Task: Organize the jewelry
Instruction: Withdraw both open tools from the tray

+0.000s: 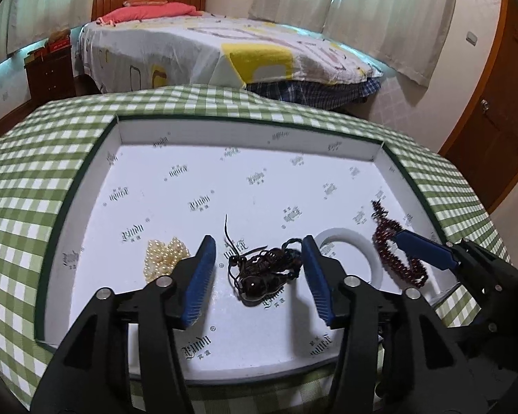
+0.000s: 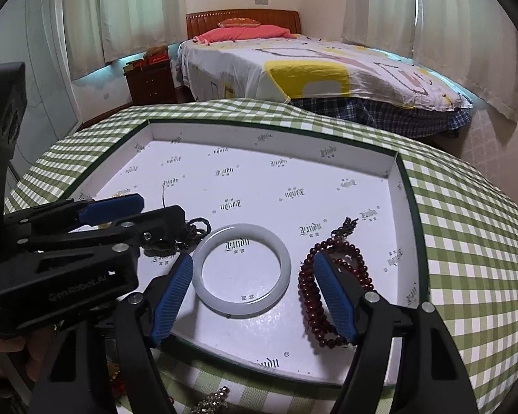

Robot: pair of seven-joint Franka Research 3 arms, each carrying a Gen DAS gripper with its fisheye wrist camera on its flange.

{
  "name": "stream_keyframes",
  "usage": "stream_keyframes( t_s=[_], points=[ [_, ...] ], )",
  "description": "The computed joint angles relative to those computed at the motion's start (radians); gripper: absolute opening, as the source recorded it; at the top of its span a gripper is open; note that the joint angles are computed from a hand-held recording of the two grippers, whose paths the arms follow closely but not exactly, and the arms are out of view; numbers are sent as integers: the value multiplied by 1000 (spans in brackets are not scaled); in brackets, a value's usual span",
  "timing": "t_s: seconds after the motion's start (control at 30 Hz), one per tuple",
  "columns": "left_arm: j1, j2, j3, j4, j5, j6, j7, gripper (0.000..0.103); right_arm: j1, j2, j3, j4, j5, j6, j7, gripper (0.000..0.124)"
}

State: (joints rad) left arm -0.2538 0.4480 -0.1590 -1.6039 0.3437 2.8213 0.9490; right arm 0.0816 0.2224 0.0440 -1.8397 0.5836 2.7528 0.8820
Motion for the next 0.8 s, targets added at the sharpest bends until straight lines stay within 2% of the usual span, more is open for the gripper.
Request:
stream_keyframes(
  t_s=[0.17,0.27,0.37,0.5,0.6,0.8],
  points=[
    [-18,-63,32,-65,44,53,-62,55,-3,-47,5,-45,42,35,-16,71],
    [-42,-116,73,-120,117,95,-144,57,-3,-82,3,-75,83,59,-32,71],
    [-92,-176,146,-178,269,140,-301,61,1,-123,0,-112,131,90,-57,71],
    [-123,-245,194,-233,476,147,-497,62,14,-176,-11,-164,181,127,-87,71],
    [-113,-297,191,-281,580,144,-597,62,27,-219,-24,-205,211,140,-104,71],
    [-63,-402,145,-382,733,126,-768,63,61,-300,-53,-284,261,164,-143,71]
  ],
)
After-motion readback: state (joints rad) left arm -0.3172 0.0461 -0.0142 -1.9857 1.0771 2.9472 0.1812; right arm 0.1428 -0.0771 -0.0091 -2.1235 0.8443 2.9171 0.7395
